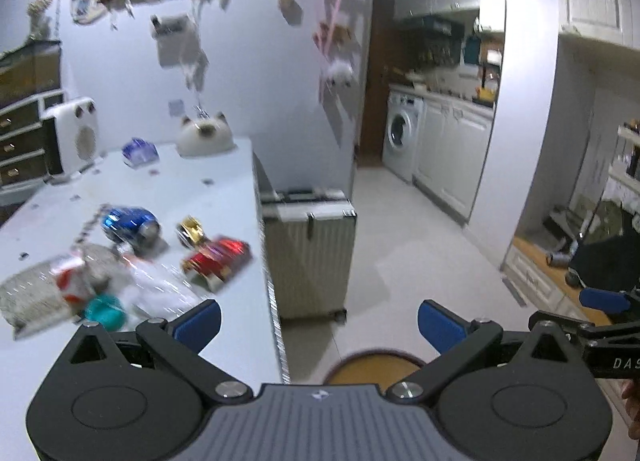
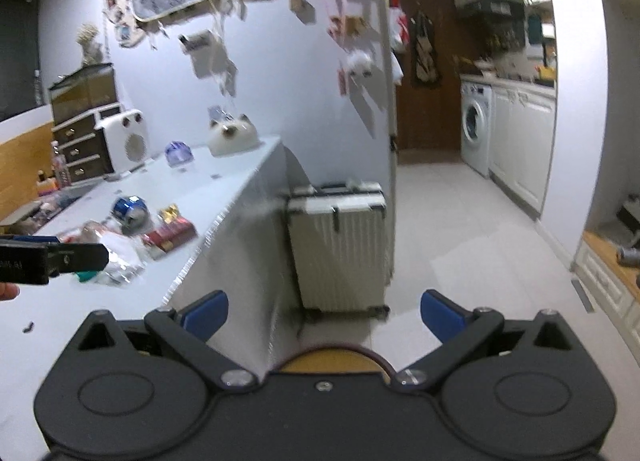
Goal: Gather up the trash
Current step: 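Move both tools back over the table toward the bottle and plastic bag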
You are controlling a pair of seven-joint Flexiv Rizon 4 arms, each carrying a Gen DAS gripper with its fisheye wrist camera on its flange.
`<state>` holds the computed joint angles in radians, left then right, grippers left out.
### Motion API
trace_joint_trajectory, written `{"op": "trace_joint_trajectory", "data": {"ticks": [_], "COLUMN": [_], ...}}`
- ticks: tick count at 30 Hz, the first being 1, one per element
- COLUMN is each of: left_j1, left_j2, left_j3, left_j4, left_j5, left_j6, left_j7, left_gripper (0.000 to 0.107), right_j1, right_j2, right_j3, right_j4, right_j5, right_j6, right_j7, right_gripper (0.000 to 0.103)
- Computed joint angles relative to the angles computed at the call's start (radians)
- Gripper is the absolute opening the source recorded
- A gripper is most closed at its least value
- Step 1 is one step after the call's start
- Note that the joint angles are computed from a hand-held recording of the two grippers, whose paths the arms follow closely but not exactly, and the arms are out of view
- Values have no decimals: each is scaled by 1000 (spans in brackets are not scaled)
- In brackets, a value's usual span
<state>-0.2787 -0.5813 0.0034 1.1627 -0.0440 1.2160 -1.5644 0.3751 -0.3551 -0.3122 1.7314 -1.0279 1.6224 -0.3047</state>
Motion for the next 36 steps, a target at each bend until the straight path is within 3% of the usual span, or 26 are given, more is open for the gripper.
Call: {"op": "trace_joint_trajectory", "data": {"ticks": [4, 6, 10, 11, 15, 19, 24, 25, 28, 30, 33, 35, 36], "left_j1": [14, 35, 73, 82, 103, 109, 145, 157, 193, 218, 267, 323, 356], "left_j2": [40, 58, 83, 90, 110, 120, 115, 109, 81, 55, 3, -25, -41], "left_j3": [27, 26, 32, 32, 65, 126, 175, 176, 169, 153, 101, 20, -33], "left_j4": [52, 81, 131, 144, 182, 199, 220, 218, 201, 182, 137, 126, 118], "left_j5": [21, 15, -3, -9, -14, 2, 4, 0, -20, -33, -67, -107, -134], "left_j6": [80, 119, 182, 194, 237, 237, 277, 286, 300, 310, 320, 341, 343], "left_j7": [-12, -9, -6, -3, -11, -52, -119, -126, -126, -111, -61, -10, 23], "left_gripper": [103, 103, 103, 103, 103, 103, 103, 103, 103, 103, 103, 103, 103], "right_j1": [70, 133, 260, 266, 205, 202, 131, 136, 214, 237, 209, 204, 184], "right_j2": [-11, -28, -76, -92, -138, -193, -264, -277, -318, -347, -390, -422, -435], "right_j3": [-97, -184, -334, -336, -215, -175, -9, -7, -112, -143, -80, -70, -25], "right_j4": [-33, -55, -90, -107, -181, -246, -355, -369, -398, -422, -486, -527, -553], "right_j5": [-89, -120, -77, -55, 4, 69, 152, 169, 220, 246, 270, 286, 301], "right_j6": [65, 117, 180, 186, 164, 151, 74, 70, 74, 87, 65, 71, 55], "right_j7": [94, 145, 171, 167, 109, 66, -23, -32, 2, -9, -78, -95, -138], "right_gripper": [103, 103, 103, 103, 103, 103, 103, 103, 103, 103, 103, 103, 103]}}
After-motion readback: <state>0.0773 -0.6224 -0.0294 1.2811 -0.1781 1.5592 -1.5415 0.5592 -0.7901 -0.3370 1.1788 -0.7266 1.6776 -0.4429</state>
